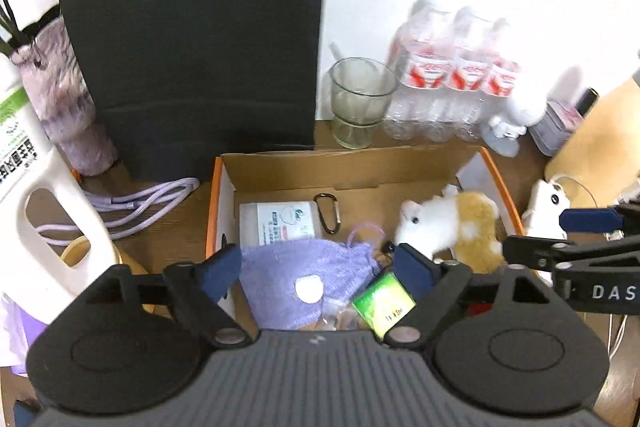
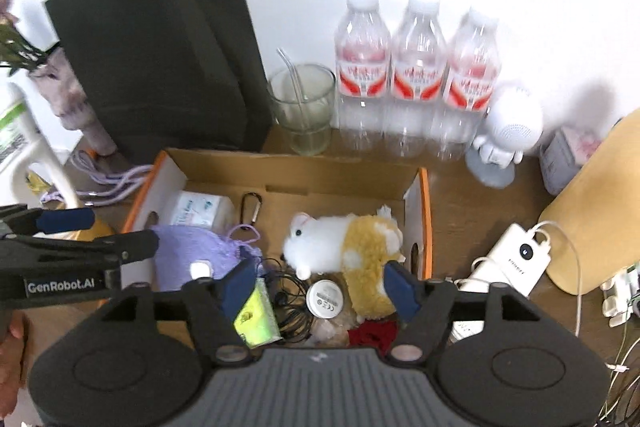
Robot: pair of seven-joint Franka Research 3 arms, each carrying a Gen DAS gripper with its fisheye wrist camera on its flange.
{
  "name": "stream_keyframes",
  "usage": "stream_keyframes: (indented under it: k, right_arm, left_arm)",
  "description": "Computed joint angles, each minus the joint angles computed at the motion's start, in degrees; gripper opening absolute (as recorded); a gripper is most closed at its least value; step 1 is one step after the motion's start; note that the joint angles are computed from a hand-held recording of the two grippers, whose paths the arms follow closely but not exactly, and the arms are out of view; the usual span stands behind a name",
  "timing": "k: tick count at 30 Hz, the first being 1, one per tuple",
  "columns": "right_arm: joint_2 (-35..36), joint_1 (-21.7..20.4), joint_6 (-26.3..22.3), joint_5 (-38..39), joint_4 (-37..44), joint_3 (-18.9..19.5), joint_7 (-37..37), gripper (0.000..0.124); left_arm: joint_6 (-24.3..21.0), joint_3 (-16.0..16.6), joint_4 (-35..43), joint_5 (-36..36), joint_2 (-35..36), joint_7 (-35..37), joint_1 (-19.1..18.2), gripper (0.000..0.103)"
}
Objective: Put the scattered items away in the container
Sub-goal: 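Open both tools to release the tin and heart item into the box, then withdraw both tools and move them toward the clear plastic bag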
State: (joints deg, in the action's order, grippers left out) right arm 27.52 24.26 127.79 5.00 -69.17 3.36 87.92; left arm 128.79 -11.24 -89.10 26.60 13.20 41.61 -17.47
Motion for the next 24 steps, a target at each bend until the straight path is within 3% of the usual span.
stream_keyframes:
  k: [4,8,11,15,21,24]
  right_arm:
    - [-3.4,0.0,2.1,-0.1,-5.8,0.1,-0.3,0.072]
    - [-7.0,0.3,6.6,-1.2,-12.2,0.0,0.2,0.072]
    - [-10.8,-0.1,15.0,-0.4,-20.3,0.8,-0.7,0.073]
    - [-16.4,-0.3,29.6,0.4,-33.2,1.4,-0.2,0.076]
    - [-20.1,-0.7,43.5,3.5,-44.3,2.7,-1.2,0.076]
    - [-21.6,-2.2,50.5,10.1,-48.7,5.3,-6.0,0.076]
  left_arm:
    - [-0.5,0.0,-1.9,3.0,-1.1,-3.6,-1.4,0.087]
    - [4.1,-0.2,-7.2,6.4,-4.2,-8.0,-1.6,0.099]
    - [7.4,-0.2,-12.0,13.0,-6.9,-15.7,-2.1,0.100]
    - [11.2,-1.0,-20.3,27.7,-11.0,-31.9,-2.4,0.102]
    - [9.8,-3.7,-25.6,42.4,-13.3,-44.8,-2.2,0.103]
    - [9.7,-4.7,-27.9,47.9,-14.6,-50.9,-2.2,0.103]
